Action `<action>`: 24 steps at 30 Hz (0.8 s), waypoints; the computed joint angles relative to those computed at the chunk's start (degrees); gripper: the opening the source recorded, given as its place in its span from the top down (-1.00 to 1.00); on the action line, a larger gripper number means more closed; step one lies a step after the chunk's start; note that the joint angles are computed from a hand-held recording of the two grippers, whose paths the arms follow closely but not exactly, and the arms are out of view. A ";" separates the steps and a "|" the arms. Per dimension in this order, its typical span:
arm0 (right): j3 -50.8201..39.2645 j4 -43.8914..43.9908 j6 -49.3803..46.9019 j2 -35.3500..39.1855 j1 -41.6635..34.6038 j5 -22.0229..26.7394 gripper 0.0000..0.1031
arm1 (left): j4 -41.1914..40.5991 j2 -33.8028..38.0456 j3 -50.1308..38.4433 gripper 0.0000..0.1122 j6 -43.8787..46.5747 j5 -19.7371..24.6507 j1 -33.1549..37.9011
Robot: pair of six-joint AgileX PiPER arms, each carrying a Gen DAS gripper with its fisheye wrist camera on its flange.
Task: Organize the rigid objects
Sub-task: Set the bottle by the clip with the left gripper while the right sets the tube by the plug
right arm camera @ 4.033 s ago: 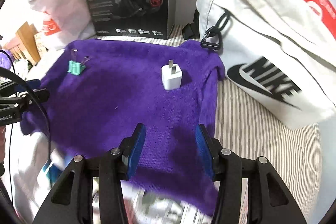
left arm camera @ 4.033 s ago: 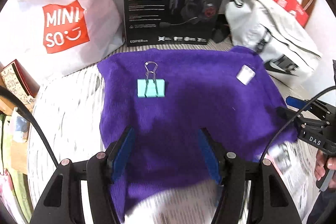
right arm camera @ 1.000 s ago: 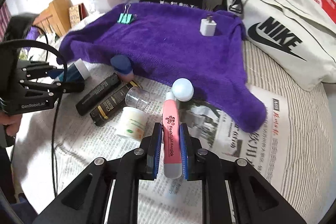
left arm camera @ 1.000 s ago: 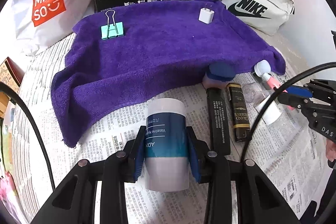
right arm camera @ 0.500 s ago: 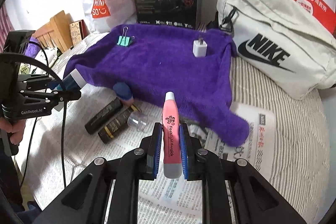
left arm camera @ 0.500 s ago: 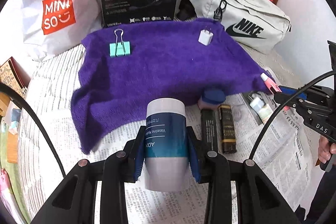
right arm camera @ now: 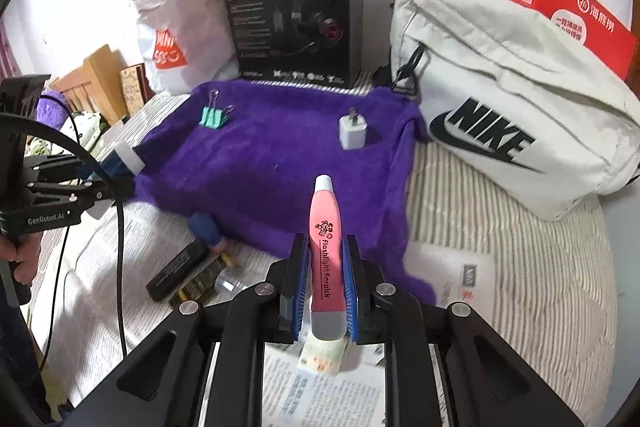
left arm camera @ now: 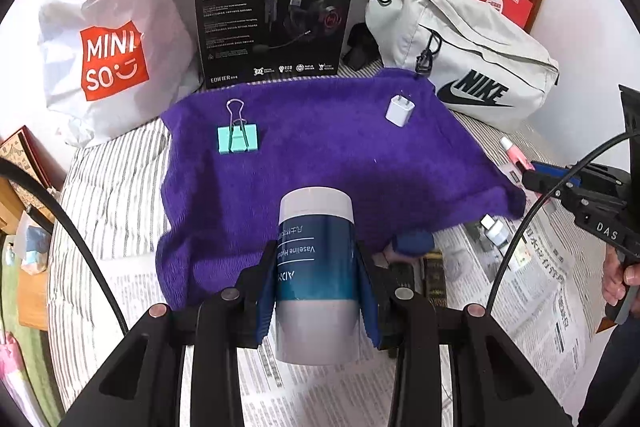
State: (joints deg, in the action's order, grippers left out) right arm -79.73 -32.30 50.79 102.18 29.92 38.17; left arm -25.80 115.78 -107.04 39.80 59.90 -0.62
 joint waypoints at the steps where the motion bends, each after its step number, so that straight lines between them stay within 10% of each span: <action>1: -0.54 0.30 -0.54 0.20 -0.35 0.07 0.68 | 0.13 0.89 -1.30 0.39 -0.59 0.36 -0.11; 24: -12.22 8.52 -10.00 9.88 -6.27 1.51 0.68 | -0.04 14.41 -20.64 0.39 -6.94 7.17 1.64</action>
